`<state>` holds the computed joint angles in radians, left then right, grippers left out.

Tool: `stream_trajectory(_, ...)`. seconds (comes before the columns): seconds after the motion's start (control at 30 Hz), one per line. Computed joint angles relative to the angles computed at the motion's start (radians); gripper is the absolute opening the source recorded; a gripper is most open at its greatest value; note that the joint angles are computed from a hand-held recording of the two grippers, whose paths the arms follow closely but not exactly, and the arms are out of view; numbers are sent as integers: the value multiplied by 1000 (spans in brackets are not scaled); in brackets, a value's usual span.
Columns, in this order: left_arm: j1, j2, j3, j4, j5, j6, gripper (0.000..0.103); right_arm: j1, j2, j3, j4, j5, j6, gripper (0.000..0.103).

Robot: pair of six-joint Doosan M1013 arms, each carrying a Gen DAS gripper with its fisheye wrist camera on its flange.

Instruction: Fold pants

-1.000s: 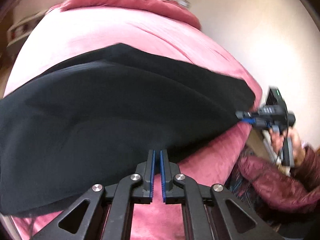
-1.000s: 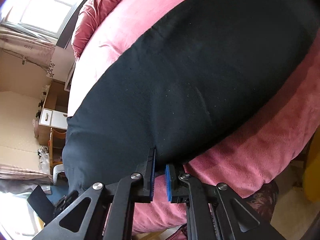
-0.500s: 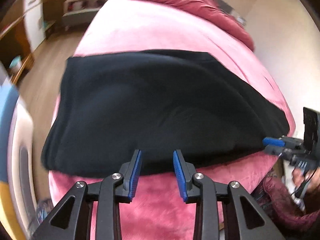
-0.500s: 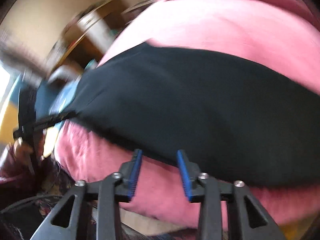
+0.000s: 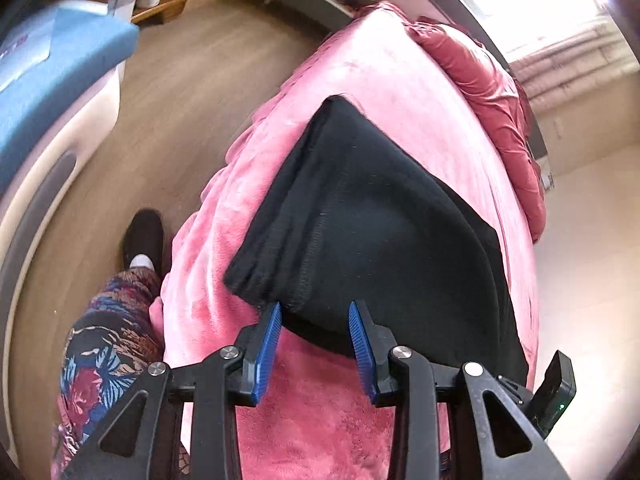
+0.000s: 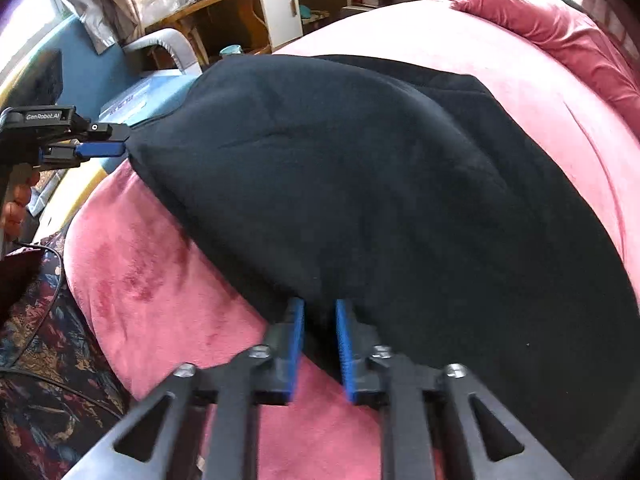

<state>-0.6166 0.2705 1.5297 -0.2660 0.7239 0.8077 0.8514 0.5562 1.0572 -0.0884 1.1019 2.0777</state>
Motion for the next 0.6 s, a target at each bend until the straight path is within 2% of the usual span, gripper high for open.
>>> stream_trajectory(0.07, -5, 12, -13, 36, 31, -58, 36, -3, -12, 19, 6, -16, 0, 10)
stream_trajectory(0.17, -4, 18, -17, 46, 32, -88, 35, -4, -20, 25, 7, -19, -14, 10)
stream_trajectory(0.23, -9, 17, -21, 80, 18, -107, 32, -9, -32, 40, 42, -40, -29, 15)
stream_trajectory(0.27, -10, 14, -20, 94, 8, -107, 30, -9, -38, 48, 52, -47, -26, 32)
stream_trajectory(0.3, -15, 13, -24, 120, 2, -108, 25, -9, -45, 58, 48, -54, -20, 56)
stream_trajectory(0.33, -17, 13, -25, 132, 0, -107, 21, -6, -49, 66, 30, -57, -11, 61)
stream_trajectory(0.37, -18, 13, -27, 140, -3, -102, 20, -3, -45, 63, 6, -43, -4, 57)
stream_trajectory(0.43, -20, 11, -28, 151, -4, -103, 16, 1, -38, 60, -23, -25, 11, 42)
stream_trajectory(0.47, -20, 13, -29, 154, -9, -101, 15, 2, -33, 55, -34, -21, 19, 28)
stream_trajectory(0.5, -22, 11, -29, 160, -15, -98, 13, 1, -33, 54, -35, -21, 19, 19)
stream_trajectory(0.57, -23, 4, -24, 174, -31, -96, 12, 1, -33, 51, -39, -28, 14, 8)
stream_trajectory(0.6, -23, -1, -20, 174, -46, -92, 12, 4, -32, 46, -49, -21, 12, 7)
